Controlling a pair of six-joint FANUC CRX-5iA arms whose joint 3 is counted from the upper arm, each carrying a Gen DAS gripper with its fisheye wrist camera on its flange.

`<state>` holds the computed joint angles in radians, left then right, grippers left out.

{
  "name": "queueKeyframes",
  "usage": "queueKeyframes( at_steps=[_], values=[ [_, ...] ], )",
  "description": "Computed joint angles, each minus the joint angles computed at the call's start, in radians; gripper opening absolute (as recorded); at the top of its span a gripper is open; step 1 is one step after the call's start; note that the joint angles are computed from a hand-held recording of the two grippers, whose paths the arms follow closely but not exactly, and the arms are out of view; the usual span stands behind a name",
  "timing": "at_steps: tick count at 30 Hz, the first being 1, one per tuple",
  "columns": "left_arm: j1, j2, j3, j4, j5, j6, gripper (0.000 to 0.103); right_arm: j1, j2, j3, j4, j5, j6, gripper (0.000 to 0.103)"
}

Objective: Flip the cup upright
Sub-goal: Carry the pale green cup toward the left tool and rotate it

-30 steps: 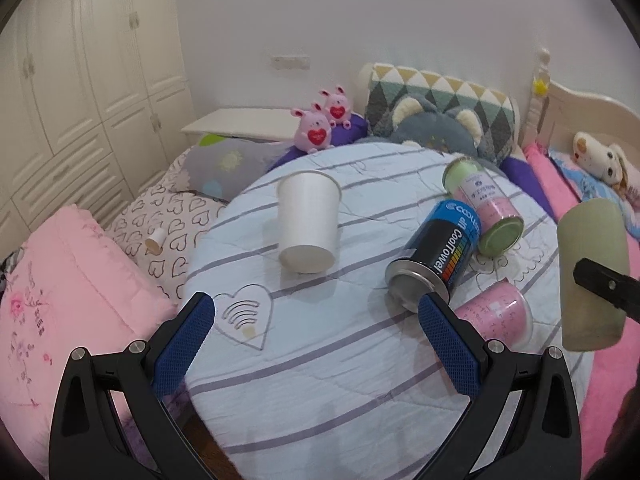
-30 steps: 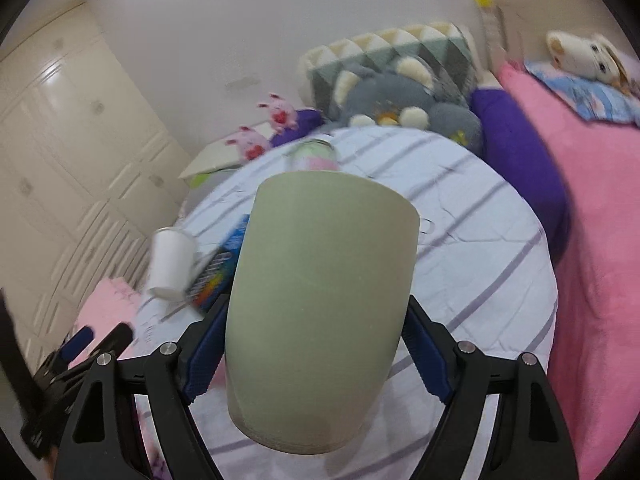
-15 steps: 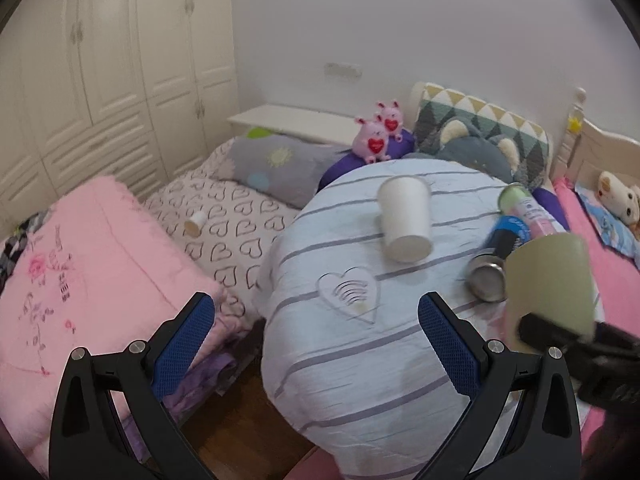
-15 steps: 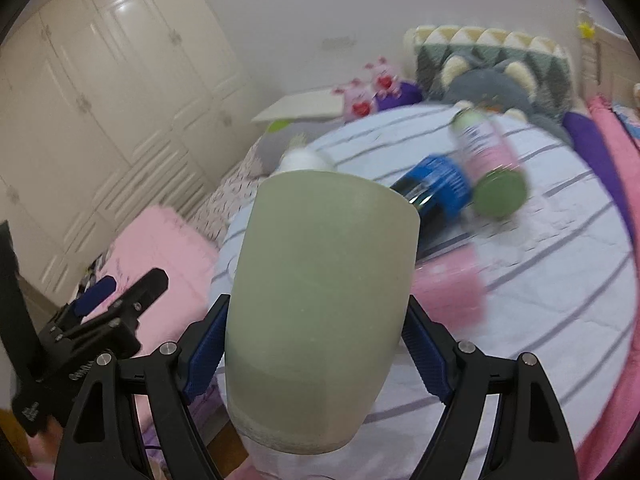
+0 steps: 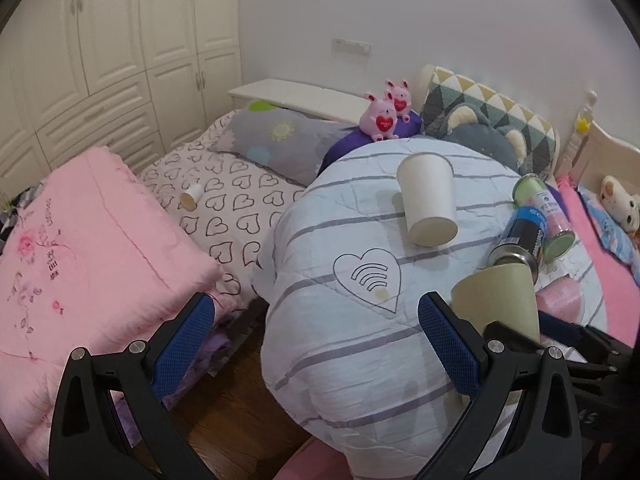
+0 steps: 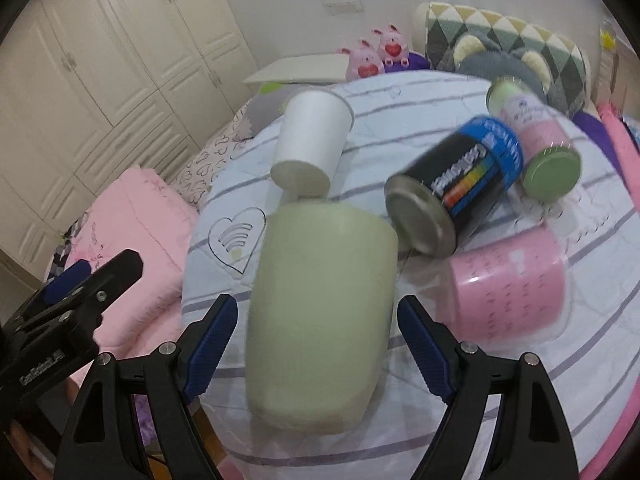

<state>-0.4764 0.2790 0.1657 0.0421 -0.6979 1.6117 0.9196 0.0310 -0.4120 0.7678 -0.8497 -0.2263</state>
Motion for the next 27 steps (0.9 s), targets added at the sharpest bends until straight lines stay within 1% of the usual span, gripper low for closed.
queueKeyframes(
  at_steps=[1, 2, 4, 8, 10, 11, 14, 19, 25, 27],
  values=[
    [0.000, -0.001, -0.005, 0.022, 0.004, -0.016, 0.103, 0.014, 0.004, 0.005, 0.015, -0.026, -0.012, 0.084],
    [-0.002, -0.001, -0.006, 0.030, 0.005, -0.019, 0.103, 0.029, 0.014, 0.023, 0.028, -0.090, 0.001, 0.084],
    [-0.008, -0.002, -0.011, 0.046, 0.010, -0.033, 0.103, 0.060, 0.011, 0.030, 0.050, -0.171, 0.005, 0.084],
    [-0.041, 0.014, 0.014, 0.039, -0.006, -0.032, 0.103, 0.113, -0.016, 0.022, 0.089, -0.302, 0.008, 0.084],
    [-0.058, 0.032, 0.034, 0.050, -0.028, -0.044, 0.103, 0.127, -0.013, 0.027, 0.094, -0.364, 0.024, 0.084],
    [-0.067, 0.039, 0.044, 0.049, -0.036, -0.043, 0.103, 0.129, -0.015, 0.023, 0.103, -0.380, 0.025, 0.084],
    [-0.099, 0.060, 0.077, 0.019, -0.059, -0.027, 0.103, 0.132, -0.033, 0.003, 0.104, -0.405, 0.012, 0.084],
    [-0.148, 0.107, 0.152, -0.039, -0.105, 0.005, 0.103, 0.131, -0.092, -0.066, 0.117, -0.402, -0.032, 0.084],
    [-0.167, 0.147, 0.200, -0.010, -0.134, 0.004, 0.103, 0.124, -0.139, -0.120, 0.118, -0.381, -0.061, 0.084],
    [-0.174, 0.156, 0.211, -0.016, -0.138, 0.006, 0.103, 0.116, -0.155, -0.138, 0.117, -0.369, -0.064, 0.084]
  ],
)
